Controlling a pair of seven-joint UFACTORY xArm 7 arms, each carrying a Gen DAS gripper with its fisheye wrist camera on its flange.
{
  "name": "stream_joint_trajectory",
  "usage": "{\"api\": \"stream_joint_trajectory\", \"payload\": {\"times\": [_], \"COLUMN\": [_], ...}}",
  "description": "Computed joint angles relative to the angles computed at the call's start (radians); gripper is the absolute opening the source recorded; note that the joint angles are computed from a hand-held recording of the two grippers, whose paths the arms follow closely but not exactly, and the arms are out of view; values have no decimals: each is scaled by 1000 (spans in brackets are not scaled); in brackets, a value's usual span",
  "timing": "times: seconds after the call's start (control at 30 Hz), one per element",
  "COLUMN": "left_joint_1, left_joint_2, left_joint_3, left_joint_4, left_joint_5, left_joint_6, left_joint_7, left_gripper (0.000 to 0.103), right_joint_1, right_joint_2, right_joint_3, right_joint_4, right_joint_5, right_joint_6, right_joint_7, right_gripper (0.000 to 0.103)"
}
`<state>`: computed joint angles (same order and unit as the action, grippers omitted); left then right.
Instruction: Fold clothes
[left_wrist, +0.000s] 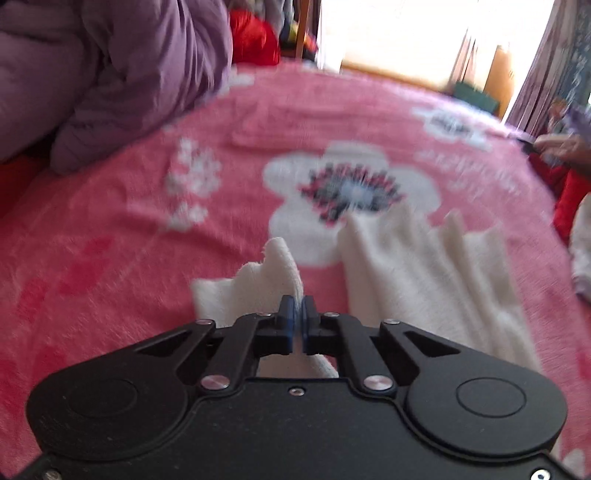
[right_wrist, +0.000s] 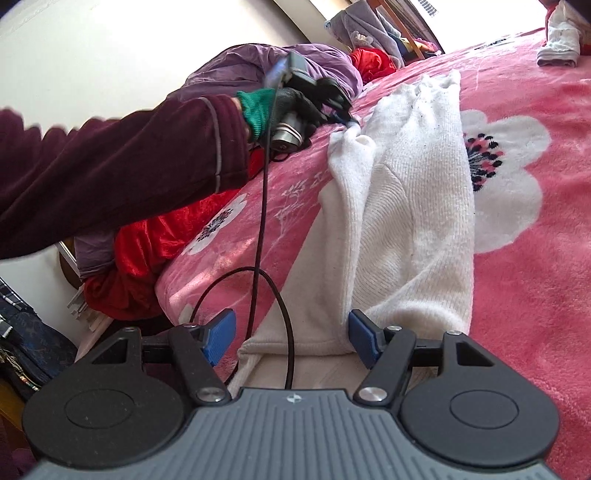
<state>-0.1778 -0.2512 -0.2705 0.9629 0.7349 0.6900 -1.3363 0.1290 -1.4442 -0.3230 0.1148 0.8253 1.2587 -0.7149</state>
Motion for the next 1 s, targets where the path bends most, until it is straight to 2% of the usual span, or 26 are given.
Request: {"api": "stream_joint_trajectory", "payload": {"times": [0.13,0.23,0.33,0.43,0.5,0.67,0.73,0.77,0.83,0.9,1.0], "left_joint_1": [21,56,67,41,14,-63,-85,-92,-107,-126,-146], "left_joint_2": [-145,-143,-33,121,222,400,463,487,479,432,281], "left_joint_3": [-51,-112,-151,-155,-150,-102,-85,-80,-64,-45,-18], "left_joint_4": [-13,71,191,301,370,481,523,539,526,491,386], "left_joint_5": [88,119,157,219,249,247,202,171,153,154,88], "left_joint_6": [-52,-42,-18,-7,19,49,56,53,17,-14,-48], "left_joint_7": [-71,-66,-48,-77,-82,-74,-32,2,37,42,37], "left_gripper": [2,2,2,2,2,2,4,16,34,34,34], "right_joint_1": [-13,-18,-27,-32,-33,-49,-62,-67,-82,-101,-129], "right_joint_2": [7,27,40,77,113,186,203,212,225,223,195], "right_joint_3": [-24,-35,-42,-60,-71,-75,-72,-71,-66,-58,-43], "right_joint_4": [-1,5,13,30,43,65,72,76,82,87,94], "right_joint_5": [-1,4,7,8,16,38,44,47,54,56,53], "right_joint_6": [20,29,43,64,77,114,132,141,157,170,196], "right_joint_7": [7,-2,-12,-25,-35,-67,-75,-79,-81,-79,-56], "right_gripper": [67,67,67,67,67,67,67,67,67,67,68]}}
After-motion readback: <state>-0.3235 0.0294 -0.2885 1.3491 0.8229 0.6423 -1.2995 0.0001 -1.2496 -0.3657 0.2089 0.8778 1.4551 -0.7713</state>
